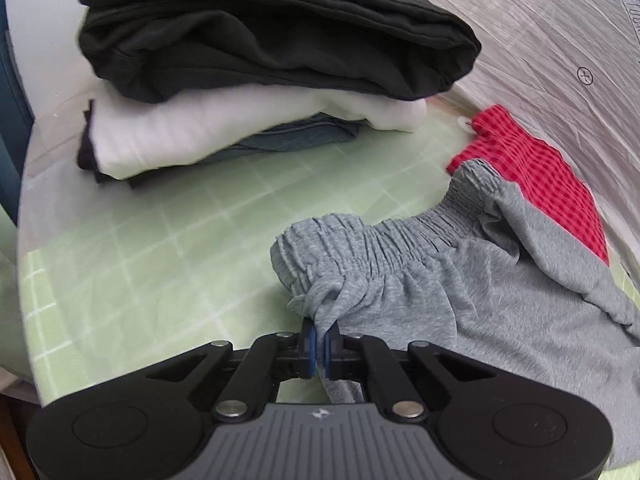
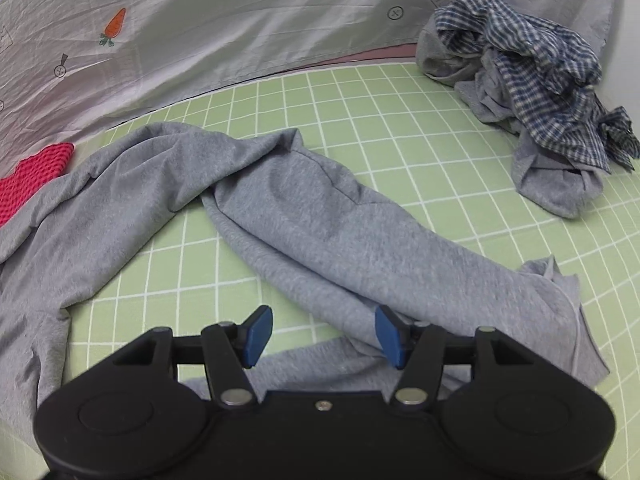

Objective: Fold clothes

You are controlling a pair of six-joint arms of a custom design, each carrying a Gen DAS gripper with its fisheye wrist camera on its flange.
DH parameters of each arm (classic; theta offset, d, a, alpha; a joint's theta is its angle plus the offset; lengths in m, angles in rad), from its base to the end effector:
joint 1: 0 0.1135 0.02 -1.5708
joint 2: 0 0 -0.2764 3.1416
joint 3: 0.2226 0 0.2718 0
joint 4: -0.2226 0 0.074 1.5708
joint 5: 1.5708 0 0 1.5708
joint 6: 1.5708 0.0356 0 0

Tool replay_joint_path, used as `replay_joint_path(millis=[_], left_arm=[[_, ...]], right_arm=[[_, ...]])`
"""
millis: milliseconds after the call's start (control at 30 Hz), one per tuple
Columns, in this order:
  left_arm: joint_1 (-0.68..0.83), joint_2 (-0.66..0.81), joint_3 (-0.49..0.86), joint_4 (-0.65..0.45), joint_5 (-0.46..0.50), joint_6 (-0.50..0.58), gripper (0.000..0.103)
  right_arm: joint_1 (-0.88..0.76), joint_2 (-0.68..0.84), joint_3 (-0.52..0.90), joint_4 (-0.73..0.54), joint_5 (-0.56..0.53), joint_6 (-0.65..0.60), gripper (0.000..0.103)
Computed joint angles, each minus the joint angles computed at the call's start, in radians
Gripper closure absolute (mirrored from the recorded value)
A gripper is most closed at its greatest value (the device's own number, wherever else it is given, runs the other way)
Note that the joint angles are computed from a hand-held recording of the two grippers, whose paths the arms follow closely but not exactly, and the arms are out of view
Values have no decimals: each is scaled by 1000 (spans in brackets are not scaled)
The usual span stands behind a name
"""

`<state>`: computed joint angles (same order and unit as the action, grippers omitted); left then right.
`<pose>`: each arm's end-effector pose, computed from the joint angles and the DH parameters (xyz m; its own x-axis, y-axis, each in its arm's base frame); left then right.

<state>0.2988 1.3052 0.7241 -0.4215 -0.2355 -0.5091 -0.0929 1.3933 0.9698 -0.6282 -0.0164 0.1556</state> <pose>0.2464 0.0846 0.1933 -0.5054 -0.6516 -0.5657 -0.7473 0.6583 -0.0905 0.2907 -0.0265 0.2362 -0.8410 0.2340 -0.4879 0.2176 0.9718 0.0909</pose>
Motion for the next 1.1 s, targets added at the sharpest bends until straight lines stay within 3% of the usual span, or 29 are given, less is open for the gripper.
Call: replay_joint_path(millis=[200,367,467,600,667,767,867,1100], left_arm=[[111,-151,-58,-156,-92,30,97],[110,-242,-76,-248,-101,31,74],[20,-285,-62,-283,-162,0,53],[-94,-299,-26,-305,-142,-21,43],[-180,-291,-9,-317,-120,-38,30],[-320,-243,23,-336,-82,-68,23],[-461,-175,27,-316,-12,-77,23],[-776,59,84,-282,13,-156,23]], right_arm=[[-117,-94,-88,-17,-76,22,45],[-208,-158,-142,-34,-115,17,45],[-268,-189,-160,-33,-132,6,43],[-339,-198,-167,-22,-162,-50,42],[-363,-208,-171,-5,-152,-104,42],[-401,-207,-168,12,-160,-175,39],[-435,-179,-150,7,-192,-258,33],[-458,-60,-57,7,-242,-519,33]])
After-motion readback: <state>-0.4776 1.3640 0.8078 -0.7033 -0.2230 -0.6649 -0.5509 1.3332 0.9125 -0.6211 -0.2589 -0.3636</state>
